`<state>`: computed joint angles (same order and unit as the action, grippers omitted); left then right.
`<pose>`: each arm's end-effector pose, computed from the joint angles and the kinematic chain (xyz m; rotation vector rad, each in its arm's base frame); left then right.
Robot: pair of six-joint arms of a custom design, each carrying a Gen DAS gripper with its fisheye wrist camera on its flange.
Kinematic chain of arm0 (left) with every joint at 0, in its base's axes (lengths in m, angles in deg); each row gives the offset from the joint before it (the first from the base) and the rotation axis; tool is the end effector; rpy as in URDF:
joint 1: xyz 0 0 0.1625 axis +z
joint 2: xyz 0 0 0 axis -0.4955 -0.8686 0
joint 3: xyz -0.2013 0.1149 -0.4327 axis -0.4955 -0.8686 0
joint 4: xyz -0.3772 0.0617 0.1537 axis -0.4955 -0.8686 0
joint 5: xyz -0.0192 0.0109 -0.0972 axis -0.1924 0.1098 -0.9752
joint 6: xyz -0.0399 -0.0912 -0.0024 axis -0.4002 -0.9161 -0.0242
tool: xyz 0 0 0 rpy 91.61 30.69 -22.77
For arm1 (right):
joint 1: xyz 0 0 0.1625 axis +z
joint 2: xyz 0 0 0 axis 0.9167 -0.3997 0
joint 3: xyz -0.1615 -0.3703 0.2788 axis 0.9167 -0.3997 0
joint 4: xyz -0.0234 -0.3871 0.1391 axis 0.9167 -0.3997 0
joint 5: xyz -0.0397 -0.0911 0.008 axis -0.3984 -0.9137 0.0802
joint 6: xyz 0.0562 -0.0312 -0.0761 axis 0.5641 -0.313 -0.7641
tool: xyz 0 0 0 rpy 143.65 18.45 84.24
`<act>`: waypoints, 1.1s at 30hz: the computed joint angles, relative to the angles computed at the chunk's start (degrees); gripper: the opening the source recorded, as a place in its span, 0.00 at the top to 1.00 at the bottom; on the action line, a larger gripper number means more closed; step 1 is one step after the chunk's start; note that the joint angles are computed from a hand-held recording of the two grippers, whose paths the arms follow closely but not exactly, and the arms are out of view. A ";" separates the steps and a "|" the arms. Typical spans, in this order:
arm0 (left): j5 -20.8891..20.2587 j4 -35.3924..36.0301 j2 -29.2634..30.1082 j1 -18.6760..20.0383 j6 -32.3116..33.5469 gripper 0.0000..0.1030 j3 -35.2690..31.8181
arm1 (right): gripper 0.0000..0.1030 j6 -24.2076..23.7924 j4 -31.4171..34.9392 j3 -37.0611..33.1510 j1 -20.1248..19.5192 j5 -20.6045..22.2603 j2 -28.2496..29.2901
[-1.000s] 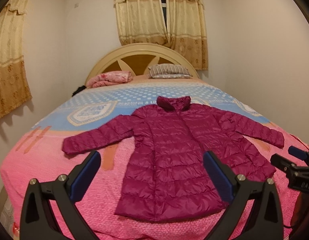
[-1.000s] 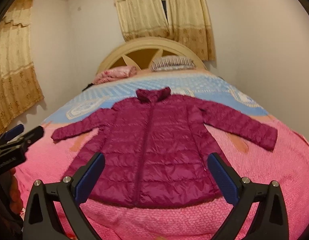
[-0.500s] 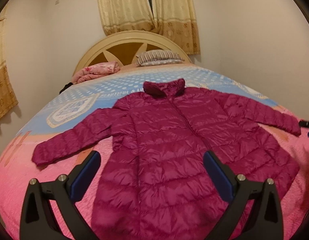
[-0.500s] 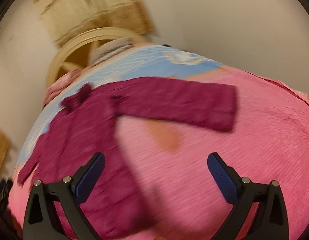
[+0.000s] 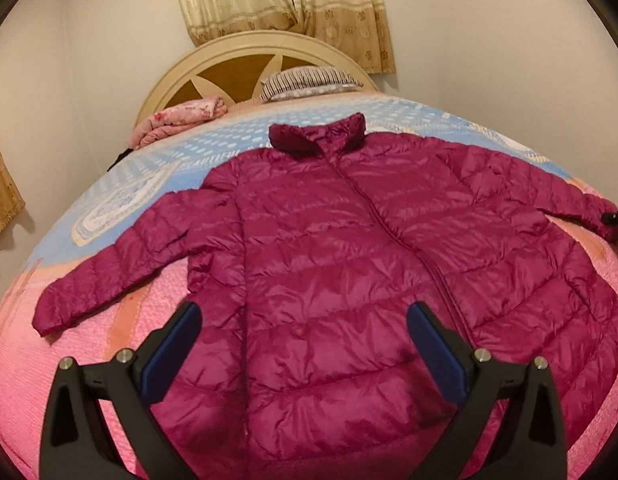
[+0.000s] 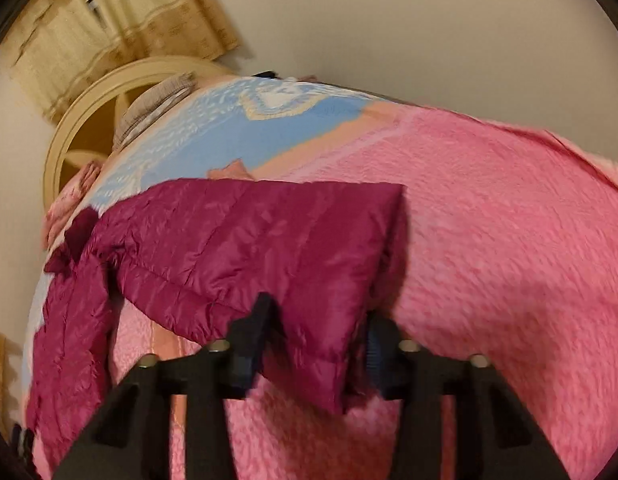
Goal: Fold large clothes
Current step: 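Grasp the jacket sleeve cuff nearest the right tool with the right tool, then lift the sleeve and lay it across the jacket body, open right tool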
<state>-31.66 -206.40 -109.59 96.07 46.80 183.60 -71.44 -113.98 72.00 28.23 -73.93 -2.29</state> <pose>-0.0799 -0.7111 0.2709 0.4274 2.0273 -1.0036 0.1406 -0.7682 0.1846 -0.1547 -2.3731 1.0764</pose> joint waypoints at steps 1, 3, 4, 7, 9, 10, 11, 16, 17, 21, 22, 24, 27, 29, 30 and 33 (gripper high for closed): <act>-0.20 0.34 -0.11 0.05 -0.58 0.00 0.16 | 0.74 0.02 0.00 -0.08 -0.17 0.96 -0.18; -0.62 0.46 -0.19 0.13 -0.90 0.00 0.36 | 0.81 -0.56 -0.15 -0.58 0.00 1.13 -0.28; -0.71 0.46 -0.12 0.21 -0.93 0.00 0.25 | 0.82 -1.14 0.22 -1.18 0.16 0.79 -0.33; -1.19 0.90 -0.53 0.44 -1.95 0.00 0.65 | 0.84 -2.60 1.67 -3.31 1.02 0.05 -0.64; -1.54 1.15 -0.86 0.60 -2.71 0.00 0.91 | 0.85 -4.45 1.61 -5.12 2.13 -0.60 -0.60; -1.80 1.26 -1.02 0.72 -2.99 0.00 1.00 | 0.85 -6.05 1.73 -6.64 3.04 -1.09 -0.34; -2.08 1.39 -1.20 0.84 -3.24 0.00 1.10 | 0.86 -7.40 1.91 -8.08 3.75 -1.54 0.12; -2.82 0.99 -1.88 0.88 -3.64 0.00 1.81 | 0.88 -18.51 2.04 -16.71 9.29 -3.17 3.61; -3.00 0.84 -1.99 0.91 -3.63 0.00 1.87 | 0.88 -20.78 1.93 -18.37 10.39 -3.33 4.47; -3.95 0.93 -2.66 1.09 -4.43 0.00 2.16 | 0.88 -31.16 2.79 -26.89 15.49 -2.59 9.45; -4.17 1.02 -2.84 1.17 -4.67 0.00 2.24 | 0.88 -33.02 2.85 -27.96 16.29 -2.35 10.28; -4.46 1.04 -3.17 1.34 -4.86 0.00 2.41 | 0.88 -38.88 3.36 -32.22 18.60 -2.12 13.62; -4.49 0.81 -3.67 1.56 -5.00 0.00 2.73 | 0.88 -44.25 5.02 -36.89 20.73 -1.33 17.73; -4.58 0.91 -4.13 1.77 -5.47 0.00 2.92 | 0.88 -47.32 6.34 -40.10 21.97 -0.96 20.87; -4.66 1.02 -4.41 1.92 -5.74 0.00 3.03 | 0.88 -48.60 6.66 -41.18 22.35 -0.77 22.09; -4.71 0.88 -5.14 2.26 -6.07 0.00 3.39 | 0.88 -51.91 8.50 -45.73 23.14 -0.59 26.93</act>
